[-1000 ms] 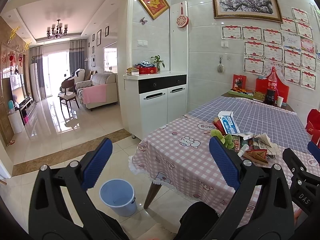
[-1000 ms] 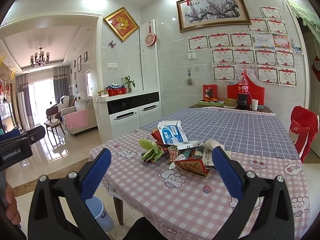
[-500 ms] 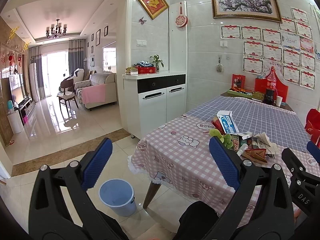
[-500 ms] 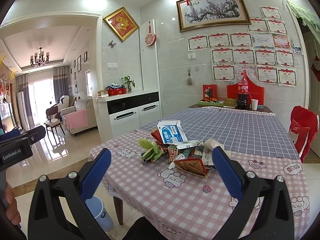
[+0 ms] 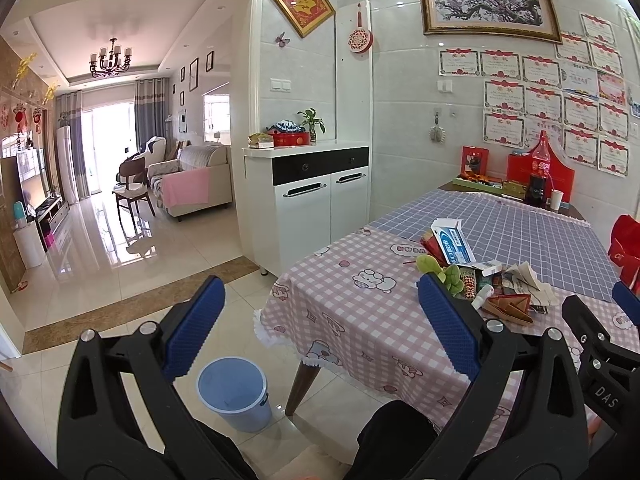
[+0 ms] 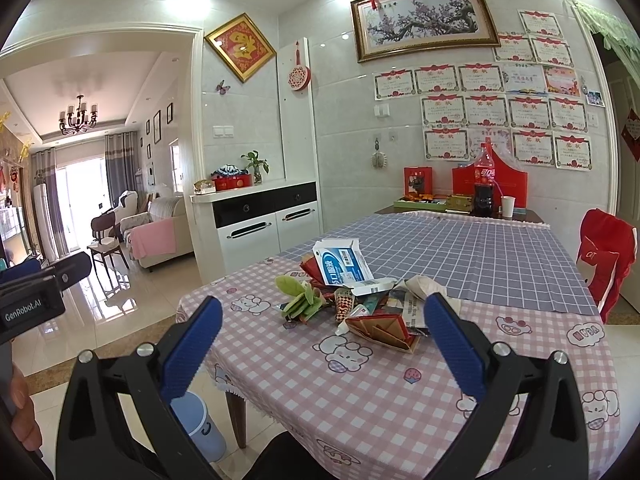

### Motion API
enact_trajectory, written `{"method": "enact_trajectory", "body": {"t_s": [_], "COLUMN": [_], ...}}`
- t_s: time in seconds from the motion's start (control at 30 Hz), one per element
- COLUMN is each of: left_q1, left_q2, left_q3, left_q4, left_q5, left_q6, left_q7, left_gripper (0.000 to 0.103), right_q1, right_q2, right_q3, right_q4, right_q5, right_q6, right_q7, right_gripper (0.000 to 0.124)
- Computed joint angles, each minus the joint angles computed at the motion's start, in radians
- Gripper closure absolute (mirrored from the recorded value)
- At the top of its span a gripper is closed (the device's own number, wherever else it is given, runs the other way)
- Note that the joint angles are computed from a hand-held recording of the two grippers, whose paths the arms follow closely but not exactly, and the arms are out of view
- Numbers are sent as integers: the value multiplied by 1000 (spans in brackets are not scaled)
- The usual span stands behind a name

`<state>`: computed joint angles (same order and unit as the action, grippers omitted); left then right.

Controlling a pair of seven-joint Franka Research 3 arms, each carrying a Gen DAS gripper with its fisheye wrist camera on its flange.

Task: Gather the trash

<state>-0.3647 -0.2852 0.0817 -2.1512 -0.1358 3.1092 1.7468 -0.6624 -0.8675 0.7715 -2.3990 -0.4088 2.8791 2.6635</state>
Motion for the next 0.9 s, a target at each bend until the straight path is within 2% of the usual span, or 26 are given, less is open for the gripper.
{"method": "enact_trajectory", "body": {"t_s": [0.9], "left_q1": [-4], "left_q2": [6], "left_q3": [-4], "left_q4": [-12], "left_q5": [8], "left_q6": [11], "left_q7": [-4], "left_gripper": [8], "right_q1": [20], "right_q2": [10], "right_q3": [-16], "right_q4": [-15], "right_q5": [-4], "right_q6": [-1], "right_q7": [9], "right_gripper": [25]}}
